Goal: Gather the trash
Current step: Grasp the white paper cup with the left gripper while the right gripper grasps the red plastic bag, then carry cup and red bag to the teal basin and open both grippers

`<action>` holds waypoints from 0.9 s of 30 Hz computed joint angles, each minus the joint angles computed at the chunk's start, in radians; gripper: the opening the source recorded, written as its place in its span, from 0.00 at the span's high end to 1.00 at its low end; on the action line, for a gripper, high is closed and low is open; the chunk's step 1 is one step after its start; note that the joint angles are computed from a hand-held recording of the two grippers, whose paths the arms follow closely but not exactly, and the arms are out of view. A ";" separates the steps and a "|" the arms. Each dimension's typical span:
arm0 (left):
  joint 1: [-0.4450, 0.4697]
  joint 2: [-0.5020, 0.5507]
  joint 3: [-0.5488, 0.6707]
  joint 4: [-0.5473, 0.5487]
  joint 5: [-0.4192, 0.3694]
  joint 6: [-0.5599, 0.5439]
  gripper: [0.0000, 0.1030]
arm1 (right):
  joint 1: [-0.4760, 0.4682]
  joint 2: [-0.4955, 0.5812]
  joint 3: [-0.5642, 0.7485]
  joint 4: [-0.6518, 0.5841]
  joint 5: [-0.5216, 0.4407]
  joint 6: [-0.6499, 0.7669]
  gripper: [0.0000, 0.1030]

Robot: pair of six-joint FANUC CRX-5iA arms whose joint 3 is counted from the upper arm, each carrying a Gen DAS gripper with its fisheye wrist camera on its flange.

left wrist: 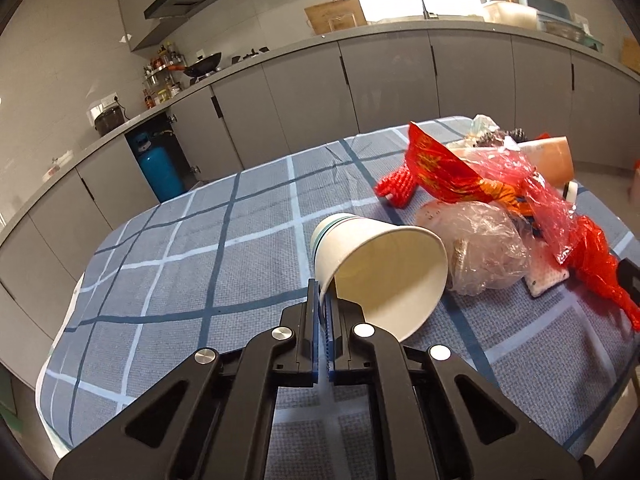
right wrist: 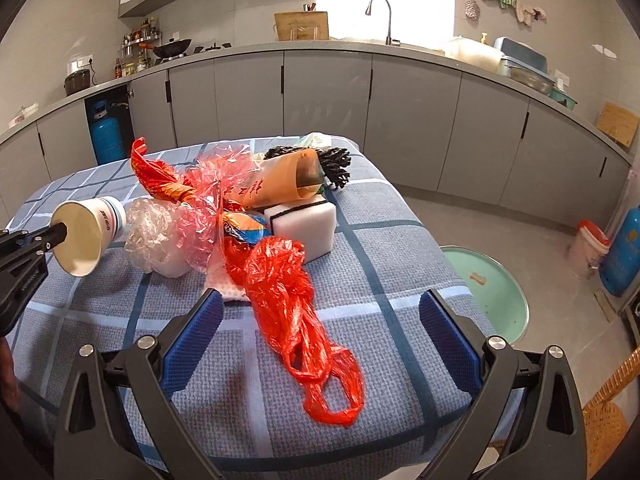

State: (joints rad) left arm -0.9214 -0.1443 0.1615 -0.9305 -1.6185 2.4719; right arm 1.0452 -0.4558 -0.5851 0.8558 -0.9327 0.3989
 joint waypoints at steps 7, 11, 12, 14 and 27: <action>-0.057 -0.006 0.017 -0.109 -0.056 0.004 0.96 | -0.022 0.043 0.060 -0.137 0.032 0.139 0.52; -0.059 -0.018 0.019 -0.111 -0.052 -0.001 0.96 | -0.016 0.044 0.072 -0.201 0.037 0.200 0.87; -0.063 -0.020 0.021 -0.115 -0.054 -0.002 0.96 | -0.012 0.034 0.065 -0.196 0.044 0.197 0.89; -0.073 -0.017 0.033 -0.130 -0.057 -0.006 0.96 | -0.005 0.015 0.056 -0.189 0.054 0.190 0.93; -0.129 0.052 0.161 -0.208 -0.013 -0.082 0.96 | -0.029 -0.058 0.060 -0.119 0.078 0.162 0.94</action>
